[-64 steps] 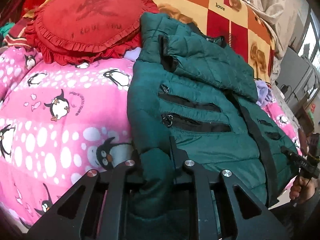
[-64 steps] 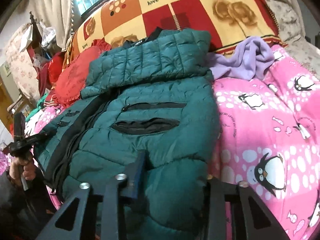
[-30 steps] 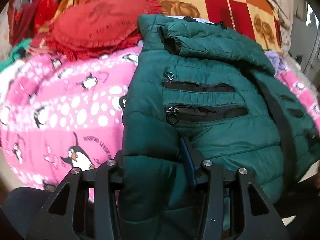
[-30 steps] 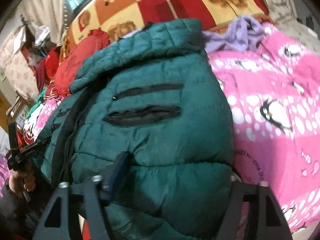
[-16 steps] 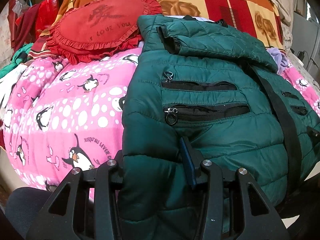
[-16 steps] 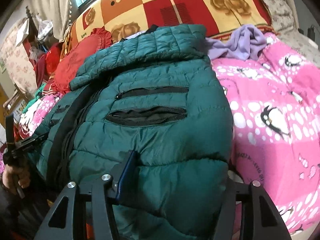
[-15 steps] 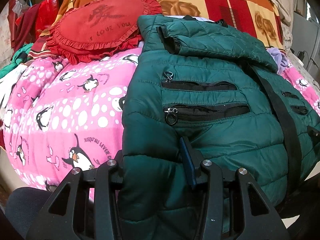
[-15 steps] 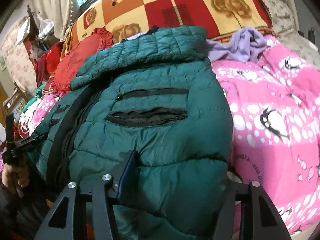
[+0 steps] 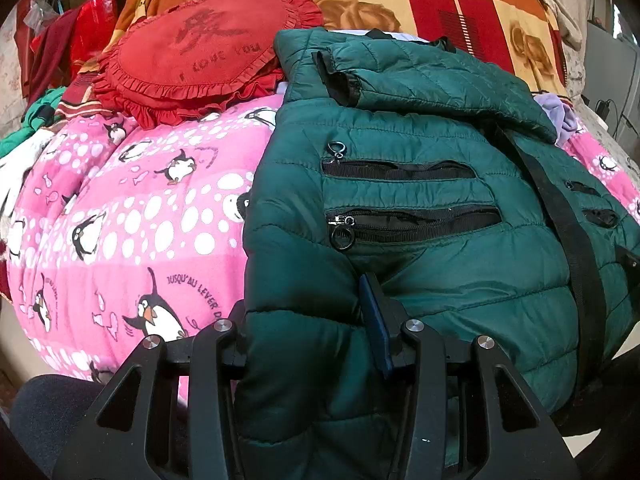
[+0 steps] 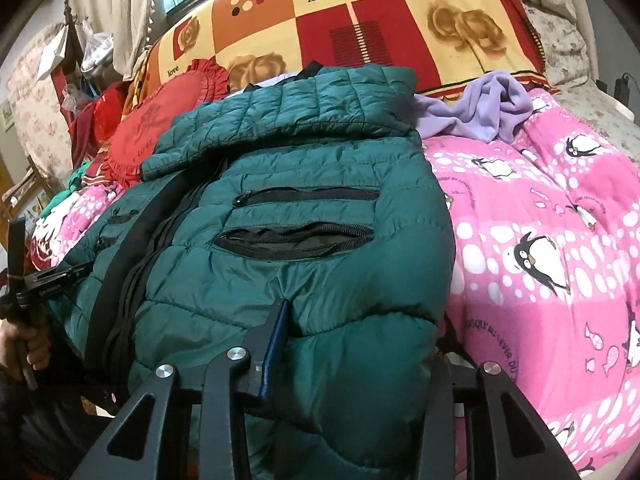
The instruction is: Fold large clothes
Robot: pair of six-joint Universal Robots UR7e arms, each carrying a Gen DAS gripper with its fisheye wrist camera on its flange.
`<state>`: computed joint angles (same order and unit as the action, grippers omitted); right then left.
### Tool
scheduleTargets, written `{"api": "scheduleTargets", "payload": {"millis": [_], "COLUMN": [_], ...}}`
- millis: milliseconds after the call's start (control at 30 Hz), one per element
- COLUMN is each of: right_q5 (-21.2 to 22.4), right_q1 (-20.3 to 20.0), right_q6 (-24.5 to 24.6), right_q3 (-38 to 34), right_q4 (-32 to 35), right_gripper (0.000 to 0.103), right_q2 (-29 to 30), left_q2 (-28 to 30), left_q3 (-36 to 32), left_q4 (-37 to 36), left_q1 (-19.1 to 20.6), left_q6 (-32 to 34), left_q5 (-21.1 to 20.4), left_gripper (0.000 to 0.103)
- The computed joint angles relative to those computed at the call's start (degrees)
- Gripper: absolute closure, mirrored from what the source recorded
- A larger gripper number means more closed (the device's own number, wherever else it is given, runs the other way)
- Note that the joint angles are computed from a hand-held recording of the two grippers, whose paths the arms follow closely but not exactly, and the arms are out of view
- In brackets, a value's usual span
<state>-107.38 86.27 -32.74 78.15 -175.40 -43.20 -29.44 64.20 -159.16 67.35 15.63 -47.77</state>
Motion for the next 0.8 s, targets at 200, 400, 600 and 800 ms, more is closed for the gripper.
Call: {"api": "scheduleTargets", "payload": {"millis": [200, 400, 600, 800], "right_q5": [-0.4, -2.3, -3.8, -3.5], "right_q1": [-0.1, 0.1, 0.1, 0.1], "right_q6": [-0.6, 0.0, 4.2, 3.1], "right_q3": [0.2, -1.3, -2.7, -2.3], "right_q4": [-1.4, 1.3, 4.0, 3.2], "right_gripper": [0.065, 0.065, 0.053, 0.056], "right_q2": [0.3, 0.8, 1.0, 1.0], "left_q2": [0.0, 0.0, 0.0, -0.3], "left_q3": [0.0, -0.1, -0.1, -0.4], "left_q4": [0.0, 0.1, 0.4, 1.5], "left_q1": [0.0, 0.0, 0.2, 0.4], "left_q6": [0.0, 0.0, -0.6, -1.9], "left_q5": [0.0, -0.1, -0.6, -1.5], "left_gripper": [0.061, 0.061, 0.060, 0.060]}}
